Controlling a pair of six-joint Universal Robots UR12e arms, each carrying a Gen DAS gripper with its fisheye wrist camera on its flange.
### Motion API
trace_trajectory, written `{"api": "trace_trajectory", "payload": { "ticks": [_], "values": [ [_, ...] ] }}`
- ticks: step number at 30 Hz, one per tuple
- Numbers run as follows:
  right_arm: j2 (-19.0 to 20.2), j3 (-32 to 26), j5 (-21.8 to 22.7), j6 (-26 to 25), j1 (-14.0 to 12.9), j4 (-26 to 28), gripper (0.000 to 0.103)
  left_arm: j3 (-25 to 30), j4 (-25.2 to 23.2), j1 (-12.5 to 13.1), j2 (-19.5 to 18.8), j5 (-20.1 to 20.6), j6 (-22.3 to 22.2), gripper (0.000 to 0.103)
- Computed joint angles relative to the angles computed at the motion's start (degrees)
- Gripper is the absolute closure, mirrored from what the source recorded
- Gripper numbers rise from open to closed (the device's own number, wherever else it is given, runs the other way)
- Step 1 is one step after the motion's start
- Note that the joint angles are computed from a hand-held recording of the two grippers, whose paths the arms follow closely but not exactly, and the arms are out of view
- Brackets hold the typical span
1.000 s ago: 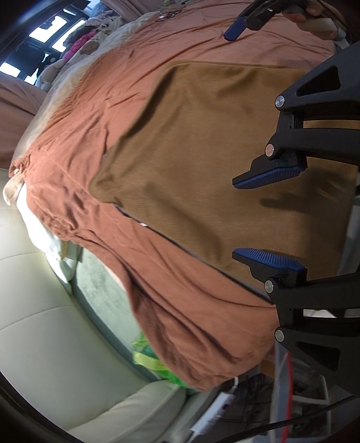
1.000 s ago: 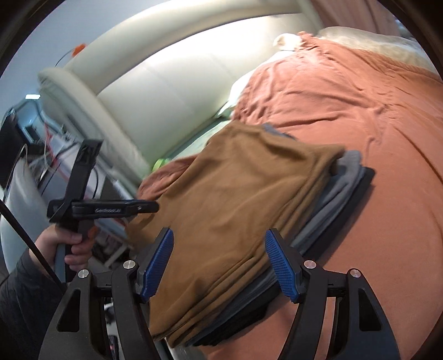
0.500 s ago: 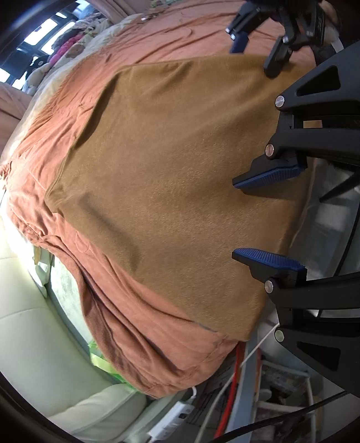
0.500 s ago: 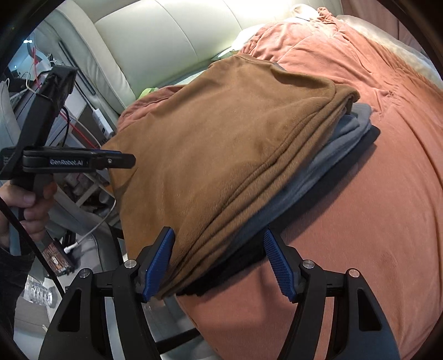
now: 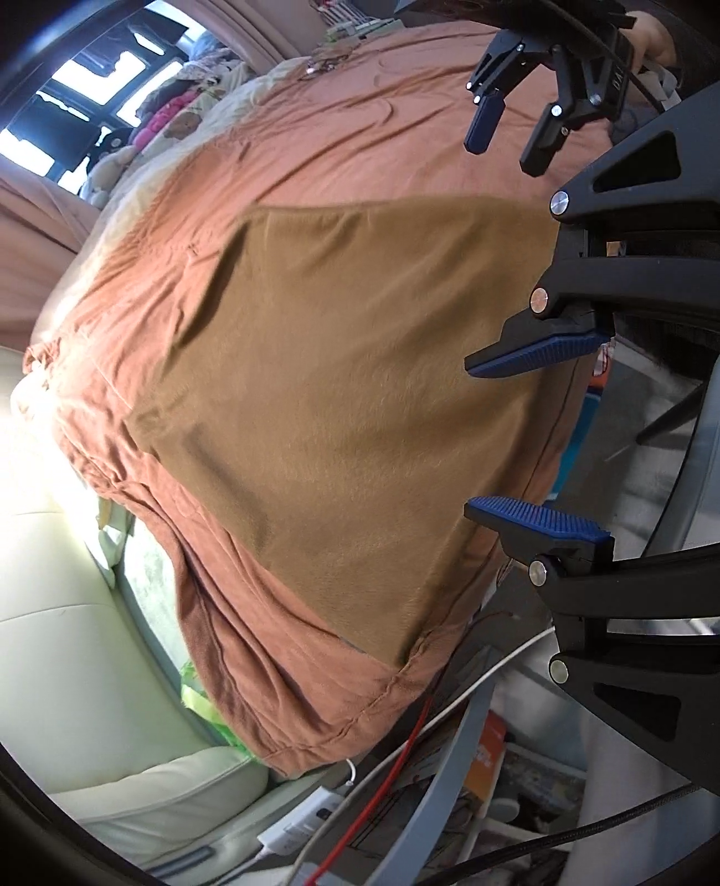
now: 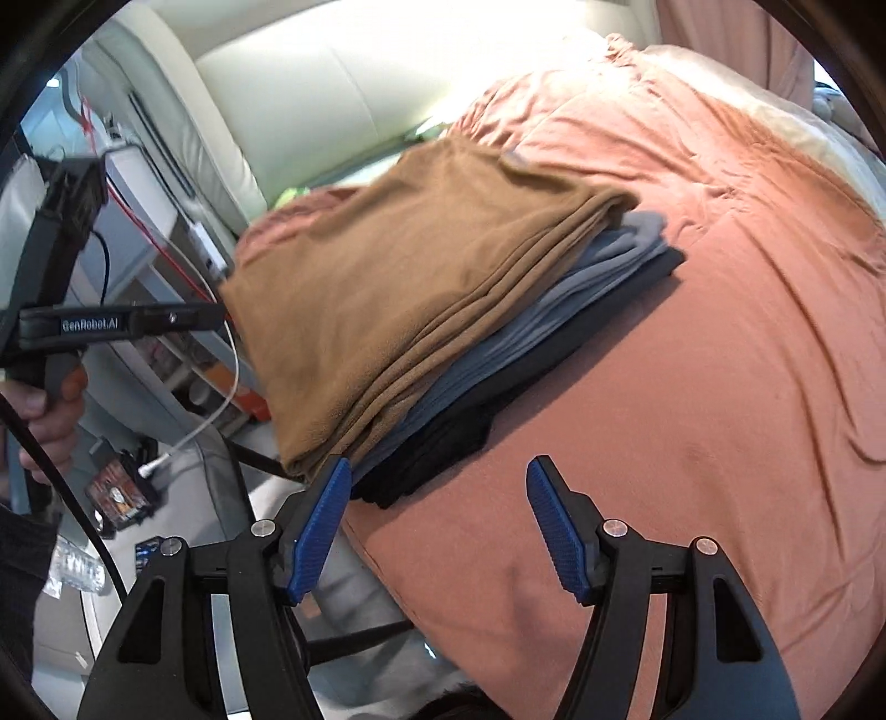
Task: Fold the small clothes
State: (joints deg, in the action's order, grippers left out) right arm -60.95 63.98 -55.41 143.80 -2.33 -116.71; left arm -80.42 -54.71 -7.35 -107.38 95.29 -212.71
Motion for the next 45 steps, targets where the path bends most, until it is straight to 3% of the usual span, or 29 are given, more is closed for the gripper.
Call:
{"api": "trace_trajectory", "payload": {
  "ticks": [6,10,13,17,19,22,27,30,34,38,45],
  "values": [
    [-3.2,3.5,2.4,1.8,-2.9,-3.4,0.039,-0.2,3.4,-1.6,1.1,0.3,-0.6,0.056],
    [-6.0,6.9,3.7,2.8,-4.8,-8.1,0.038,0.5,5.1,-3.0,1.3,1.9,-0.7,0.043],
    [-8.2,9.9,4.7,3.3,-6.1,-12.5,0.036,1.4,5.7,-4.2,1.3,3.1,-0.7,0.04],
    [-11.1,13.8,5.7,4.0,-8.1,-16.8,0.02,3.1,6.3,-6.4,1.0,7.4,0.7,0.025],
    [-12.5,15.6,5.7,3.8,-9.0,-18.6,0.019,3.7,7.8,-7.5,0.8,8.8,1.5,0.018],
    [-14.3,17.7,6.9,4.5,-10.6,-19.9,0.018,4.6,9.4,-9.0,0.5,9.6,2.7,0.017],
    [-16.8,21.2,9.0,6.2,-13.5,-23.2,0.0,5.7,12.4,-12.0,-0.2,13.4,4.4,0.008],
    [-18.2,23.7,9.3,7.8,-15.0,-25.7,0.0,5.7,15.1,-13.7,-0.5,14.8,5.0,0.004],
    [-20.1,26.8,11.8,9.6,-17.7,-28.4,0.0,5.2,18.4,-15.5,-0.7,15.8,3.3,0.002],
    [-22.0,29.4,16.2,8.5,-20.8,-27.3,0.0,4.2,21.8,-17.4,-0.7,19.1,1.2,0.002],
    [-25.4,35.2,19.0,7.8,-25.2,-31.0,0.0,3.2,25.8,-20.8,-1.0,22.2,0.1,0.001]
  ]
}}
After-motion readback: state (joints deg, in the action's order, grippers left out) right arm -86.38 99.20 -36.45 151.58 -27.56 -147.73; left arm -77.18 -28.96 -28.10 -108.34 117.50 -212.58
